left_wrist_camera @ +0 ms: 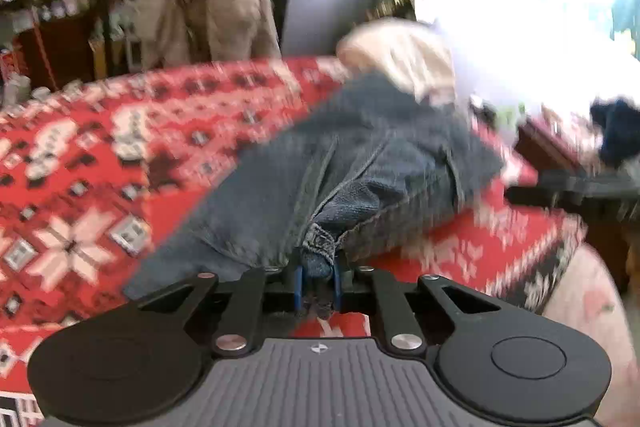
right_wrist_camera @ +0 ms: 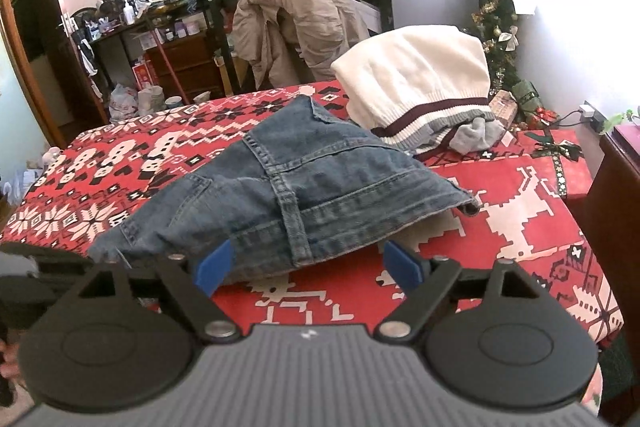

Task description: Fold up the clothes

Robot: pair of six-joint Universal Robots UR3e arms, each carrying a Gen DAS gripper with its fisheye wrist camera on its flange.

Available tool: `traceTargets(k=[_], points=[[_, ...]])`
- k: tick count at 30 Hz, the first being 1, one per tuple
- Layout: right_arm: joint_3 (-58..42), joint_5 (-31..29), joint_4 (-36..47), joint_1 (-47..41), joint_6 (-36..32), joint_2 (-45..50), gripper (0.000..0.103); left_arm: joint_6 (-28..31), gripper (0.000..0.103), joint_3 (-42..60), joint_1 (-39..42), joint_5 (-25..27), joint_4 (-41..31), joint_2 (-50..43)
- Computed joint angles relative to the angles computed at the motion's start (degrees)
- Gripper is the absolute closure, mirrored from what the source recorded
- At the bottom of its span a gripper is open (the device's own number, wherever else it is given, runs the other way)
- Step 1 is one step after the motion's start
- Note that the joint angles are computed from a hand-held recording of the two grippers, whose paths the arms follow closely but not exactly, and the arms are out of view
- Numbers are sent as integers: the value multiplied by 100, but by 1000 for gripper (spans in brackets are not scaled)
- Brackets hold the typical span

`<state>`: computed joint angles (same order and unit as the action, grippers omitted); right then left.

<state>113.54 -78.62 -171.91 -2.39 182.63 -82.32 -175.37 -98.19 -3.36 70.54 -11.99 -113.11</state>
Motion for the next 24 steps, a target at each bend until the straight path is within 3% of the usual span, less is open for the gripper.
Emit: traceTargets(k=[14,24], points=[[-124,-212,198,175,74,-246,15,-511,91,-1064,1747,-716,465,1484],[-485,-91,865,504,-270,277,15,-337,91,-1546,2196,-704,388,1586]])
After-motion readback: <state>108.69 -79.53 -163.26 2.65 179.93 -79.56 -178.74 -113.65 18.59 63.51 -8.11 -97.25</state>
